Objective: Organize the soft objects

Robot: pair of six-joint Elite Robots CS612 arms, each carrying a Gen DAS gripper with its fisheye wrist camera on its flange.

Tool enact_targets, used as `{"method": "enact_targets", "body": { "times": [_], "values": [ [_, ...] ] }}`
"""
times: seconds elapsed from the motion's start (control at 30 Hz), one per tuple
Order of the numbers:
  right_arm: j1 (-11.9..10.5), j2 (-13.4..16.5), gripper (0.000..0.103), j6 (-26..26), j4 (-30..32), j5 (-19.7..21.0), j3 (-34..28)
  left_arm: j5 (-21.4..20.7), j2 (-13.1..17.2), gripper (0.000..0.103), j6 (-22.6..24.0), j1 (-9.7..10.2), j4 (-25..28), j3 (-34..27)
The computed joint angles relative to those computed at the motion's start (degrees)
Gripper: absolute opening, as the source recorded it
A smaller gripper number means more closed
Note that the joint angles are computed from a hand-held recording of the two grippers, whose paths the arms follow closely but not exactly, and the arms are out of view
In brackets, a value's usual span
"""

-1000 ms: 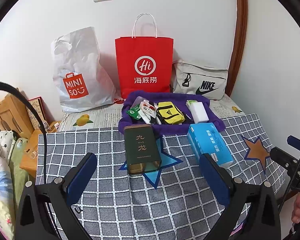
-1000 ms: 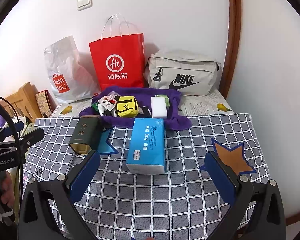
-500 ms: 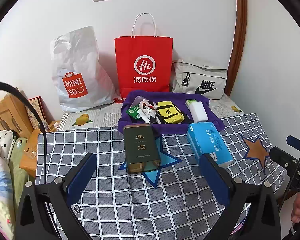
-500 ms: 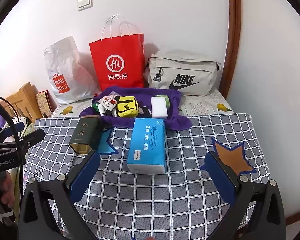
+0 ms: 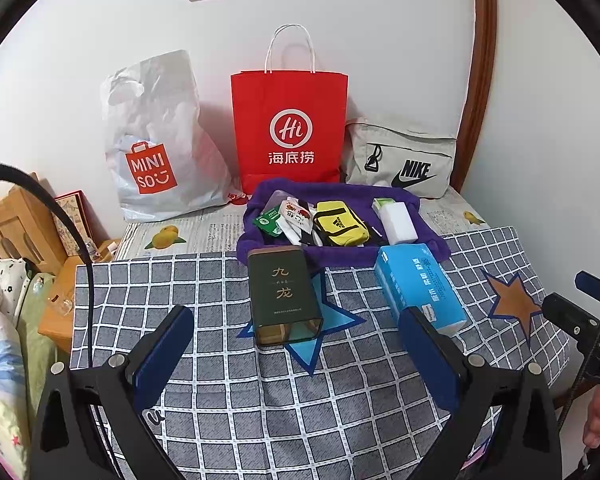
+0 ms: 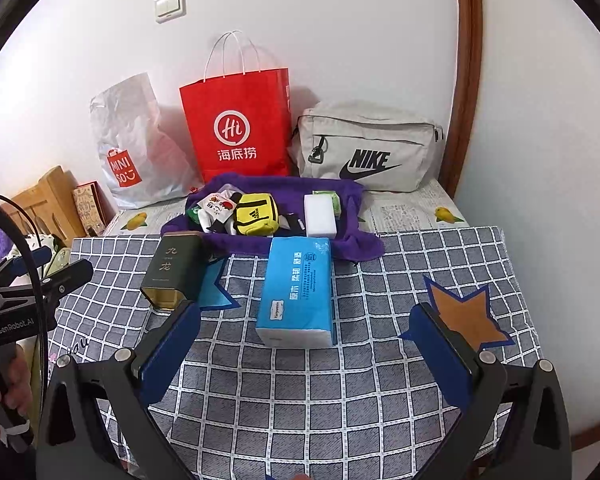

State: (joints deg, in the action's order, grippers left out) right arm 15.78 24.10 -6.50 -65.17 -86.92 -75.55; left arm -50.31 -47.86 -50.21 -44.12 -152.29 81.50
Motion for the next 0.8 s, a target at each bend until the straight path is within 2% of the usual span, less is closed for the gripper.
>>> {"method": "enact_targets", "body": {
  "times": [0.8],
  "values": [
    [-0.1, 0.0, 0.103, 0.1, 0.2, 0.1, 0.0, 0.4, 0.2, 0.103, 0.3, 0.03, -0.4, 0.0]
  ]
}}
